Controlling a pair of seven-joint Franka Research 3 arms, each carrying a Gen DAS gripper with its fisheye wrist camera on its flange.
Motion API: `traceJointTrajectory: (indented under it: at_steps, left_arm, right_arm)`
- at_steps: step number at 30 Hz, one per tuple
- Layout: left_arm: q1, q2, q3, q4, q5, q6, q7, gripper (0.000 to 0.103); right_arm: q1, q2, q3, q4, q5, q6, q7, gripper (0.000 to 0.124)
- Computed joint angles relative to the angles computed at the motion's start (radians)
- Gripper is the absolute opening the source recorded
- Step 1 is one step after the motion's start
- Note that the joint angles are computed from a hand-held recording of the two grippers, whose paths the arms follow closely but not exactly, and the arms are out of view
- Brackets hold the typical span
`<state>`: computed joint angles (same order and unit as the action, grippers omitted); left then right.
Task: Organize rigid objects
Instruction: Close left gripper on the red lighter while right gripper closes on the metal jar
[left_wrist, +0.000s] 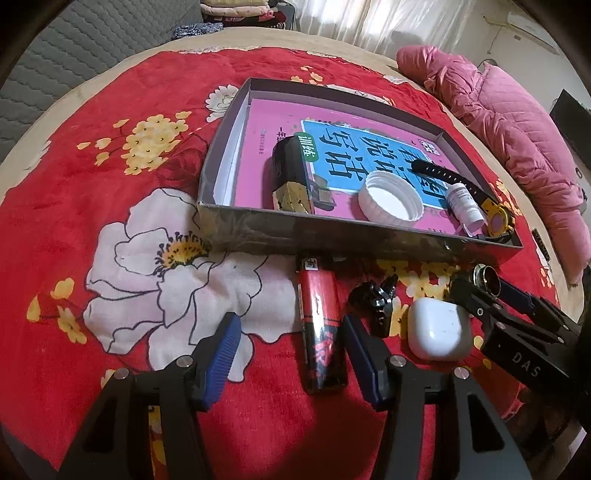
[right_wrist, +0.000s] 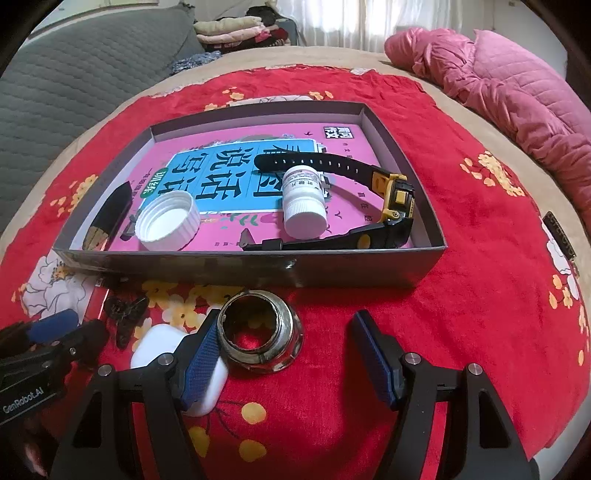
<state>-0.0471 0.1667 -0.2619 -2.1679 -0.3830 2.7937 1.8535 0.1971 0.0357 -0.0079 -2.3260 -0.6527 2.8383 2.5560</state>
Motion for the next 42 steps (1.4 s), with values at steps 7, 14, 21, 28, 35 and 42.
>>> traceJointTrajectory:
  at_steps: [7, 14, 21, 28, 35, 42]
  left_arm:
    - [0.017, 0.022, -0.015, 0.019, -0.039, 0.006, 0.038, 0.057]
    - [0.024, 0.038, -0.025, 0.033, -0.048, 0.008, 0.053, 0.057]
    - [0.024, 0.046, -0.025, 0.041, -0.036, 0.0, 0.074, 0.057]
    - [0.018, 0.045, -0.023, 0.033, 0.028, 0.017, 0.048, 0.052]
    - [0.037, 0.047, -0.036, 0.033, -0.003, 0.021, 0.074, 0.039]
    - [0.044, 0.041, -0.042, 0.028, -0.03, 0.037, 0.103, 0.022]
  right_arm:
    - [0.006, 0.009, -0.005, 0.005, -0.038, 0.016, 0.012, 0.062]
    - [0.003, 0.006, -0.01, -0.011, -0.05, 0.056, 0.018, 0.054]
    - [0.003, 0.009, -0.012, -0.015, -0.038, 0.069, 0.007, 0.052]
    - [0.005, 0.003, -0.016, -0.021, -0.079, 0.073, 0.037, 0.044]
    - [-0.005, -0.01, -0.011, -0.037, -0.089, 0.082, 0.049, 0.044]
    - [-0.023, -0.031, 0.002, -0.052, -0.101, 0.07, 0.066, 0.044]
